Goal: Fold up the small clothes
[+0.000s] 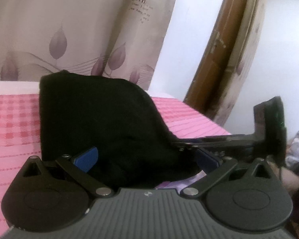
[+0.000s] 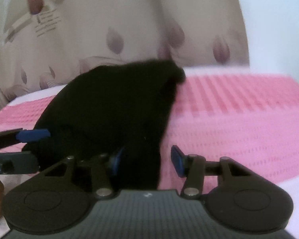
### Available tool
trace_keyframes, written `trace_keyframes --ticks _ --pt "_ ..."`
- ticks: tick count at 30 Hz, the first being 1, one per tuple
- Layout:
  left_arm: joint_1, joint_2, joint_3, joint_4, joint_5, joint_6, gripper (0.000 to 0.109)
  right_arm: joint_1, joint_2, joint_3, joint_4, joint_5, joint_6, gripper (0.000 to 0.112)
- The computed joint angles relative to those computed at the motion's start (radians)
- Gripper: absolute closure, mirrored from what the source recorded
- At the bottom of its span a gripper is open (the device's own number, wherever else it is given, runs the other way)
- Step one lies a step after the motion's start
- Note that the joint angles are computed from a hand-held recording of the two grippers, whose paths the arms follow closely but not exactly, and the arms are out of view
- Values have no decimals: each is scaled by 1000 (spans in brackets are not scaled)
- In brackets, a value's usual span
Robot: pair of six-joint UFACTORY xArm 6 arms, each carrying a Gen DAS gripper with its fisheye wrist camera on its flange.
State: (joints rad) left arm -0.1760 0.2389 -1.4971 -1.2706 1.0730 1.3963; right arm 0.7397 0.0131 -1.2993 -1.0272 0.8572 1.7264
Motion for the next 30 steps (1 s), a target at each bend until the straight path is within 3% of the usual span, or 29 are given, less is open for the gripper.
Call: trace_keyframes --ticks 2,6,18,19,23,25,27,29,30 --pt "-12 -31 31 14 -50 0 6 -12 -7 16 11 -20 16 56" --pt "-45 -105 101 49 -181 12 6 3 22 -21 9 28 -6 53" --pt "-84 -136 100 122 -380 -19 6 14 23 -16 -11 38 19 51" --pt "-88 -134 99 126 -394 -16 6 10 19 -11 -12 30 24 49" --pt "-104 -87 48 158 -447 -13 6 -7 -15 23 -11 -7 65 24" --pt "-108 -48 3 195 -455 -30 6 -23 -70 86 -112 -71 174 24" --pt "-110 -2 -54 236 -453 -60 6 -41 -120 139 -234 -111 311 13" --pt "-102 55 -130 282 -415 -120 6 -93 -138 163 -247 -181 343 9" --pt "-89 105 -204 316 -356 -178 6 -129 -135 164 -205 -230 313 9"
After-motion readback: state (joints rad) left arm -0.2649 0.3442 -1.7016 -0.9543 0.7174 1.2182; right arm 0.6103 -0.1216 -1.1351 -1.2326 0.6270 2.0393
